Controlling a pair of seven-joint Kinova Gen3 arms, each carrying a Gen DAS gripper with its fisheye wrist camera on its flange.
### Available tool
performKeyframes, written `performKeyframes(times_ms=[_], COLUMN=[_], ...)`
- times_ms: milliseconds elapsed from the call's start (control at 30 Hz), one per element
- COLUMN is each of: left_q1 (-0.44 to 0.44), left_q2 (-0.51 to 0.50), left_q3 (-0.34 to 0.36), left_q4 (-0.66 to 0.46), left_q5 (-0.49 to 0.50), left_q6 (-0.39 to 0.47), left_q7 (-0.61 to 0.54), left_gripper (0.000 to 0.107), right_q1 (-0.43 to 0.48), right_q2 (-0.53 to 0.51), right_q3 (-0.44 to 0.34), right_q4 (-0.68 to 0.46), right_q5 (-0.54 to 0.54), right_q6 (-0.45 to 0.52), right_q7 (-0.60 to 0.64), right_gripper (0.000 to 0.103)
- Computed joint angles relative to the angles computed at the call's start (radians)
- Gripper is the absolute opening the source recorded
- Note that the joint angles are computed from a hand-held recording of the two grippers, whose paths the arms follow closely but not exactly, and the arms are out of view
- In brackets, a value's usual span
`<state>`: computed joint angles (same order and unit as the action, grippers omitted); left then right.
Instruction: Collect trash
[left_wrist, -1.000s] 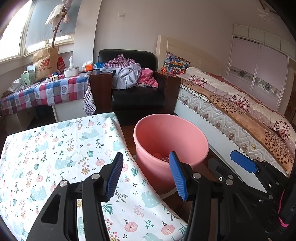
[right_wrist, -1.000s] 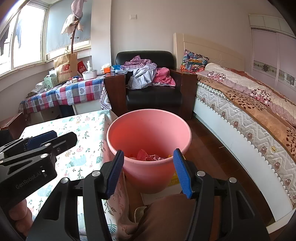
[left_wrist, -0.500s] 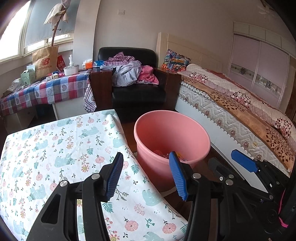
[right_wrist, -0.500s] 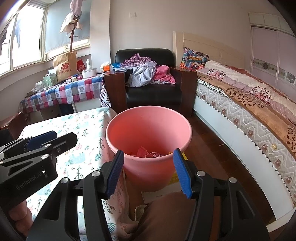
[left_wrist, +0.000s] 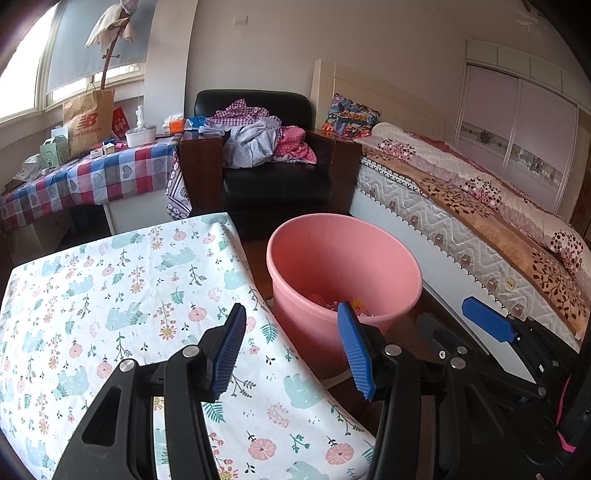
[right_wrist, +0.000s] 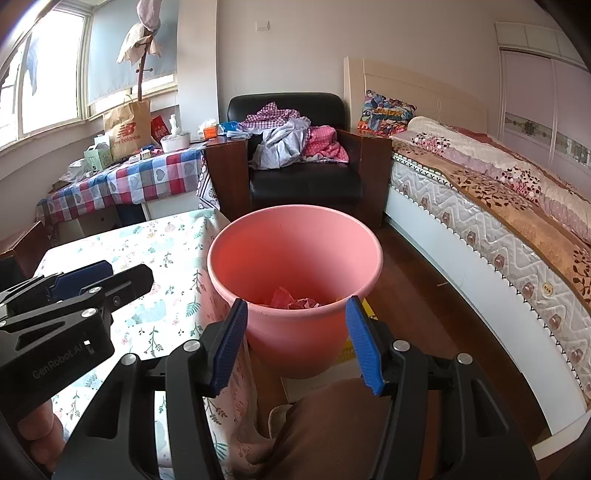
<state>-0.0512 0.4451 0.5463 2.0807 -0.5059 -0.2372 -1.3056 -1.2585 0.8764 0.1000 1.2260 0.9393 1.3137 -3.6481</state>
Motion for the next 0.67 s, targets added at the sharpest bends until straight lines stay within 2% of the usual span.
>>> performKeyframes(times_ms=[300,400,667], left_q1=[0.013,0.035,0.045], left_q2=[0.011,0.01,0.031], left_q3=[-0.001,-0.023,-0.023], left_q4=[-0.019,-0.02,-0.048], left_q5=[0.026,0.044,0.081], left_q6=[0.023,0.015,0.059], left_q7=[-0.028,-0.04,-0.077], left_gripper=[0.051,0.051,0.051], right_q1=[0.012,0.015,0.036], right_q2=[-0.011,-0.01,-0.011], right_q3=[-0.004,-0.005,-0.01], right_q4=[0.018,0.021,0.02], right_q5=[-0.001,-0.002,-0.015], right_q6=[-0.02,-0.024,-0.053], right_q7=[-0.001,-0.002,0.014], right_gripper=[0.056,0.056,0.056])
